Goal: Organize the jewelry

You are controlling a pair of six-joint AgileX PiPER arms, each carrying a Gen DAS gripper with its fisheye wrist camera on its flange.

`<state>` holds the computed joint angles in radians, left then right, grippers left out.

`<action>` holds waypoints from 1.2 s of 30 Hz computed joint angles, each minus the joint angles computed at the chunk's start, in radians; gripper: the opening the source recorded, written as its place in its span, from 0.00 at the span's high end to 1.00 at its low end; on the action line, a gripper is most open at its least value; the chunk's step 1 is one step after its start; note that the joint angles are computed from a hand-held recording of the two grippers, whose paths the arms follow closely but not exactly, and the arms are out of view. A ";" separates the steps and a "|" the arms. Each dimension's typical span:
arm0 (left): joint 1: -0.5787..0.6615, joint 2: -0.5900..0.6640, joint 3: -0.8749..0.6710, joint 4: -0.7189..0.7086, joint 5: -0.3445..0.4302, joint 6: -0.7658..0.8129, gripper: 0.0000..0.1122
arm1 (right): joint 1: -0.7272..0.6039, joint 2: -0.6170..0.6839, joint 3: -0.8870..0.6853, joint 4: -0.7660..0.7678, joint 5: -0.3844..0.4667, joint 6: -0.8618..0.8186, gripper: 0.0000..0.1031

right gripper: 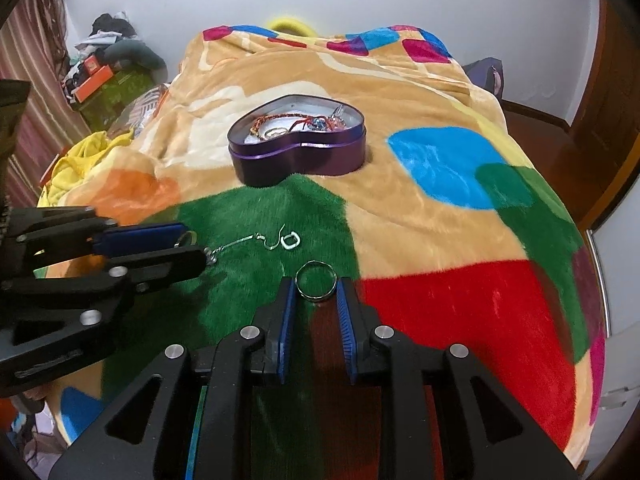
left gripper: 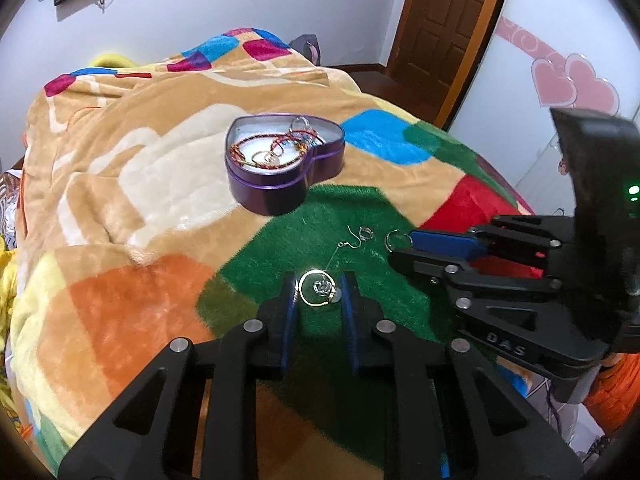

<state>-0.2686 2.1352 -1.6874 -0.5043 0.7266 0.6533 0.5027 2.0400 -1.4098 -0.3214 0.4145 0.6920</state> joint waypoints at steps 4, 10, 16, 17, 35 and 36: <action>0.012 -0.020 0.006 -0.010 -0.007 0.002 0.82 | 0.005 -0.004 -0.001 -0.042 -0.005 0.041 0.82; 0.026 -0.050 0.010 -0.031 -0.018 0.007 0.82 | 0.017 -0.022 0.006 -0.115 -0.002 0.106 0.82; 0.025 -0.053 -0.012 -0.028 -0.030 0.005 0.82 | 0.009 -0.068 0.016 -0.195 -0.014 0.180 0.82; 0.025 -0.051 -0.018 -0.026 -0.030 0.002 0.82 | 0.008 -0.074 0.016 -0.208 -0.015 0.191 0.82; 0.031 0.081 -0.307 -0.016 0.046 -0.061 0.82 | -0.027 -0.040 -0.141 -0.254 -0.029 0.186 0.82; 0.030 0.097 -0.334 -0.012 0.055 -0.068 0.82 | -0.027 -0.035 -0.149 -0.253 -0.029 0.183 0.82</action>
